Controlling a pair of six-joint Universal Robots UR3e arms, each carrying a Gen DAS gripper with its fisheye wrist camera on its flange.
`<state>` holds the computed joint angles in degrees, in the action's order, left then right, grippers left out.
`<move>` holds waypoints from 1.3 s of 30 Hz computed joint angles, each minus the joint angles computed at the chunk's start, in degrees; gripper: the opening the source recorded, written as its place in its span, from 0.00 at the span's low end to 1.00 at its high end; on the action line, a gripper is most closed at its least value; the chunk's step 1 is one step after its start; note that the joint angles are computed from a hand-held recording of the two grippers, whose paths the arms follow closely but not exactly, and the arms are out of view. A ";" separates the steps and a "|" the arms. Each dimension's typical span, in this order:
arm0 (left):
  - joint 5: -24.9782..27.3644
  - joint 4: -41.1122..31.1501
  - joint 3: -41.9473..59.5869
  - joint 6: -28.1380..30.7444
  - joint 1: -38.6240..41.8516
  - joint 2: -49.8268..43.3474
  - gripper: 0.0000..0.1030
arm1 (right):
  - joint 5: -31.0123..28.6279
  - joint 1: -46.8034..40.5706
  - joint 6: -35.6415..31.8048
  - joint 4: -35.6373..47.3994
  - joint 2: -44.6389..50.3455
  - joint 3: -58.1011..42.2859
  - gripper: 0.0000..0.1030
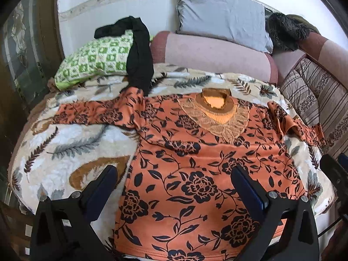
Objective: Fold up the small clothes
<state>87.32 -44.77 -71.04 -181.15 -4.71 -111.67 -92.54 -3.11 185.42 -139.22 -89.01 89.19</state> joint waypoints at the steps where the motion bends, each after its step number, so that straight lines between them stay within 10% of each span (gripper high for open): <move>1: -0.44 -0.35 -0.03 0.41 0.38 -0.90 1.00 | 4.63 -2.42 -0.09 0.98 -0.66 0.85 1.00; 9: 3.04 -3.61 0.15 1.72 -0.08 -8.17 1.00 | 36.87 -30.83 0.45 5.57 -6.94 18.43 1.00; 15: 4.14 -5.81 5.02 2.19 -1.22 -13.59 1.00 | 56.60 -52.10 10.18 -5.12 9.01 17.54 0.99; 21: 6.37 -4.50 10.62 1.88 -2.46 -18.19 1.00 | 56.56 -56.80 35.81 -19.38 39.56 -6.47 0.71; 27: 5.52 -5.68 19.12 2.23 -2.53 -24.16 1.00 | 51.24 -53.92 44.20 -14.13 56.29 -31.42 0.70; 29: 4.79 -6.04 20.96 2.44 -2.26 -26.11 1.00 | 47.24 -52.49 43.50 -9.99 59.98 -40.38 0.61; 32: 4.97 -8.64 23.98 2.01 -1.81 -29.61 1.00 | 42.20 -50.67 37.77 3.81 67.14 -57.80 0.21; 39: 0.52 2.08 13.54 1.68 0.62 -27.59 1.00 | 30.70 -42.36 18.47 14.96 65.28 -76.67 0.10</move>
